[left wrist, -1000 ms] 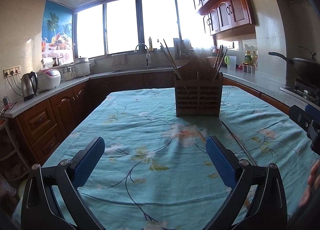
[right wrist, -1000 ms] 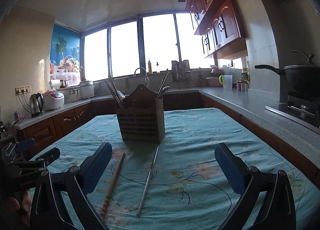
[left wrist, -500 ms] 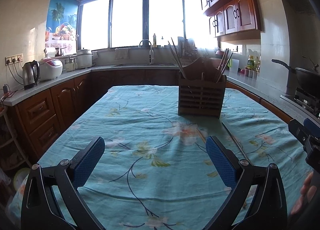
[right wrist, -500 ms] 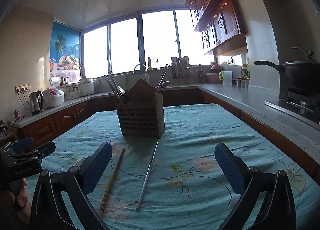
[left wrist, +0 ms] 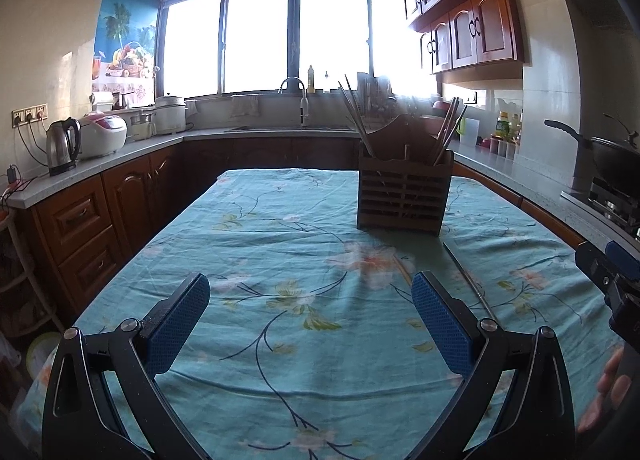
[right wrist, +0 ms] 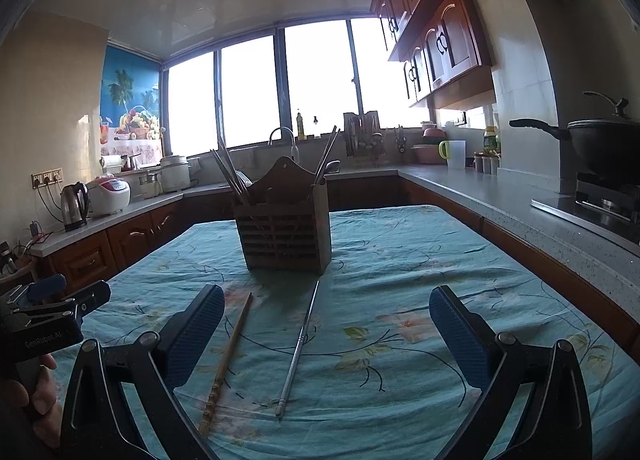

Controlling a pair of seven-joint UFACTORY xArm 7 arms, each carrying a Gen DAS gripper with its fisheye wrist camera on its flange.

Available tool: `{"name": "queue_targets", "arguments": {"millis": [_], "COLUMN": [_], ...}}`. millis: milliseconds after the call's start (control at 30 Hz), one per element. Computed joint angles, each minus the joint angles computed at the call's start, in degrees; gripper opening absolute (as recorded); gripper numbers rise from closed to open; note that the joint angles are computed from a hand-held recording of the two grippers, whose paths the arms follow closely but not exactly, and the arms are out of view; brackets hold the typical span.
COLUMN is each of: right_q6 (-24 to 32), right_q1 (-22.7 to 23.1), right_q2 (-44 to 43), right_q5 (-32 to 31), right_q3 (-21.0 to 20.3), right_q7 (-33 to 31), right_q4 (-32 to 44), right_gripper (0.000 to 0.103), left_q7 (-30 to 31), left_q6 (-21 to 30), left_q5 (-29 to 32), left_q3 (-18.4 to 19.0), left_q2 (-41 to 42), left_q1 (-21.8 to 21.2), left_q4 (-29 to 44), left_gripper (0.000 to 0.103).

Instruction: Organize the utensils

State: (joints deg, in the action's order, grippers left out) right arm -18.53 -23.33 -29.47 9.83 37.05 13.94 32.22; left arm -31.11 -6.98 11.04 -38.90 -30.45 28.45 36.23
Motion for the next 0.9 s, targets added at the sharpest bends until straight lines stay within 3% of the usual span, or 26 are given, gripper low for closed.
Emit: {"name": "queue_targets", "arguments": {"millis": [900], "right_q6": [0.79], "right_q1": [-0.62], "right_q2": [-1.21], "right_q5": [-0.86], "right_q3": [0.82], "right_q7": [2.18], "right_q4": [0.09], "right_gripper": [0.103], "left_q7": [1.55], "left_q6": [-0.28], "left_q5": [-0.64], "left_q3": [1.36], "left_q2": [0.33], "left_q1": [-1.55], "left_q4": [-0.33], "left_gripper": [0.103]}}
